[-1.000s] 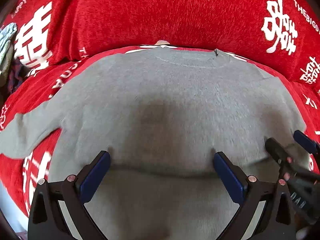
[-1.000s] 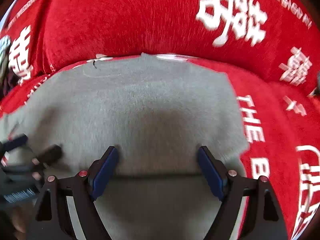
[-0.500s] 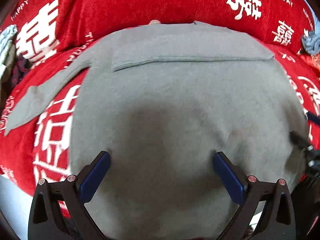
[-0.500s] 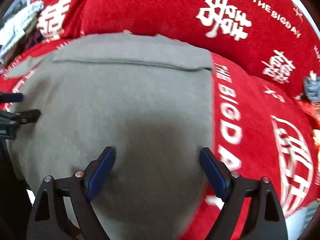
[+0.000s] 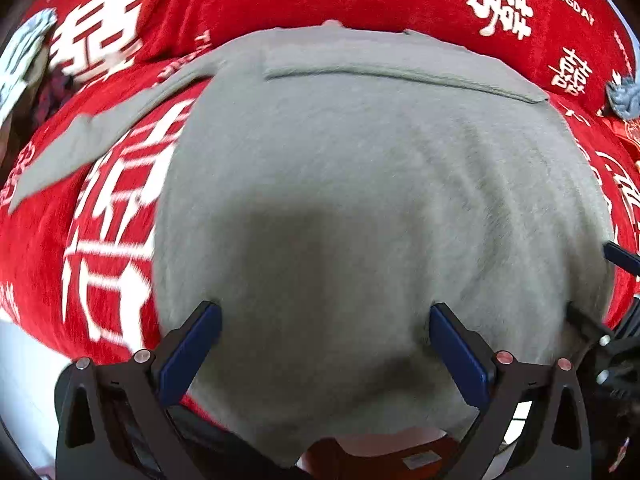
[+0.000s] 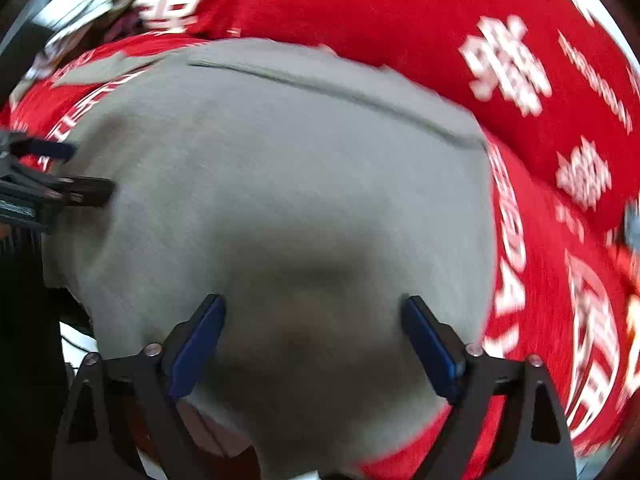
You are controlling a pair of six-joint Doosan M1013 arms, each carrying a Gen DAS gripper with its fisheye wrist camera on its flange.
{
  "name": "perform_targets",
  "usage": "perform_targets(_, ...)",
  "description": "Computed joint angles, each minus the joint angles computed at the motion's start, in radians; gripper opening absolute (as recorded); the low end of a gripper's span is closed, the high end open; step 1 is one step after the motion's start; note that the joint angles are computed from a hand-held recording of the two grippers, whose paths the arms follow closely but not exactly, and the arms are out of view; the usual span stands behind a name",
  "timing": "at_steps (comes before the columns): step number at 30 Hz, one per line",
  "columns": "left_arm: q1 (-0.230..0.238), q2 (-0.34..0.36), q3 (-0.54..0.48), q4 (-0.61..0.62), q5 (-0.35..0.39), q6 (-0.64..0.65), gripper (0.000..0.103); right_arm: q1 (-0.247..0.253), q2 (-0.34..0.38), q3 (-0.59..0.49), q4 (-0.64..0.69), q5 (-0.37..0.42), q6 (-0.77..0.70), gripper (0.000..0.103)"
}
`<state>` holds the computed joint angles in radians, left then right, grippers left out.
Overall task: Fold small clothes
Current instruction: 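Move the left gripper to the other sleeve cuff and close on it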
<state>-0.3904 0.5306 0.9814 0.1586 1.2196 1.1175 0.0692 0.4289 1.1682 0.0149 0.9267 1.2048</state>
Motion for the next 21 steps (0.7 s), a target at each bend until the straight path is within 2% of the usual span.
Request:
perform_targets(5, -0.003, -0.024, 0.045, 0.01, -0.003, -0.048, 0.103, -0.014, -0.018, 0.02, -0.075, 0.025, 0.036, 0.096)
perform_targets(8, -0.001, -0.033, 0.047, 0.007, 0.012, -0.072, 0.103, 0.01, -0.028, 0.03, -0.232, 0.002, 0.108, 0.096)
perform_targets(11, -0.002, -0.052, 0.058, 0.035, -0.035, -0.102, 0.103, -0.003, -0.038, 0.013, -0.121, -0.028, 0.081, 0.096)
perform_targets(15, 0.019, -0.049, 0.029, 0.065, -0.074, -0.18, 0.103, -0.001, 0.009, -0.098, 0.031, -0.01, 0.069, 0.096)
perform_targets(18, 0.063, -0.038, 0.003, 0.085, -0.062, -0.287, 0.103, 0.022, 0.044, -0.16, 0.043, -0.002, 0.084, 0.096)
perform_targets(21, 0.122, -0.027, -0.003, 0.123, -0.025, -0.459, 0.103, 0.05, 0.067, -0.195, 0.049, 0.016, 0.069, 0.096)
